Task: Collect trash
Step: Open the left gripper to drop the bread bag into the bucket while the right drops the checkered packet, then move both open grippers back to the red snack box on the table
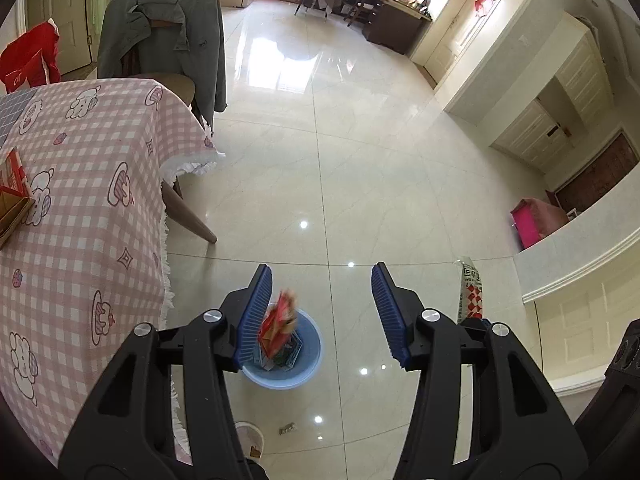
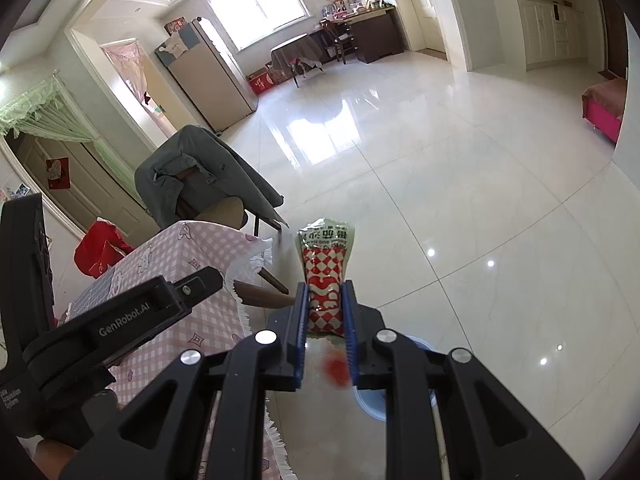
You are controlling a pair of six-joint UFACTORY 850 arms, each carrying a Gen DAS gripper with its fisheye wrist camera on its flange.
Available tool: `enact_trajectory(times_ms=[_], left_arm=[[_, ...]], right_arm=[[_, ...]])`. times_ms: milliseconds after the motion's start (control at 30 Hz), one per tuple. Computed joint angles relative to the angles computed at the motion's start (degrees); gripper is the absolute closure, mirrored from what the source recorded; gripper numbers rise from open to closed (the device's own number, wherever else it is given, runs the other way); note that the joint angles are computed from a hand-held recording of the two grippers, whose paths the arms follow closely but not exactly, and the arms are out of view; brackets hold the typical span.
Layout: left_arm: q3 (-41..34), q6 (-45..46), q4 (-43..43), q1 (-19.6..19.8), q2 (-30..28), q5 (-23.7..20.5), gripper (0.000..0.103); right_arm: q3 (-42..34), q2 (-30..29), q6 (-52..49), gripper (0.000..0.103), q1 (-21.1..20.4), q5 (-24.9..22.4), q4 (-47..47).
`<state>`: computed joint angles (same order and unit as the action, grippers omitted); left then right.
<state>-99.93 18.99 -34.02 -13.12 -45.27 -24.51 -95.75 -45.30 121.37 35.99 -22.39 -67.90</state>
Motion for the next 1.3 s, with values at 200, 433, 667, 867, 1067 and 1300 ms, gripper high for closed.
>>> enact_trajectory(times_ms=[200, 433, 667, 867, 1067, 1300], left_arm=[[-0.57, -2.37, 2.24, 0.6, -0.55, -0.21, 0.051], [-0.25, -3.79, 3.99, 1.06, -0.21, 0.01, 0.051], [0.01, -5.24, 5.14, 1.69, 0.14, -0.56, 0.051], [1.14, -4.88, 4.71, 2.23, 1.23, -0.48, 0.051], [2.91, -3.95, 3.59, 2.95, 2.76, -0.06, 0.051], [5.5, -3.21, 2.51, 4.52, 5.43, 0.88, 0.05]], right_arm=[[0.46, 0.1, 0.11, 0.086, -0.35, 1.01, -0.09], [-0.36, -0.26, -1.71, 0.086, -0.44, 1.47, 1.04], [-1.1, -0.53, -2.16, 0.081, -0.37, 0.83, 2.35], [-2.19, -0.7, -4.63, 0.069, -0.06, -0.21, 4.8], [-3.18, -0.77, -5.66, 0.067, 0.6, -0.47, 5.07], [-6.03, -1.68, -9.21, 0.067, 1.38, 0.38, 6.98]])
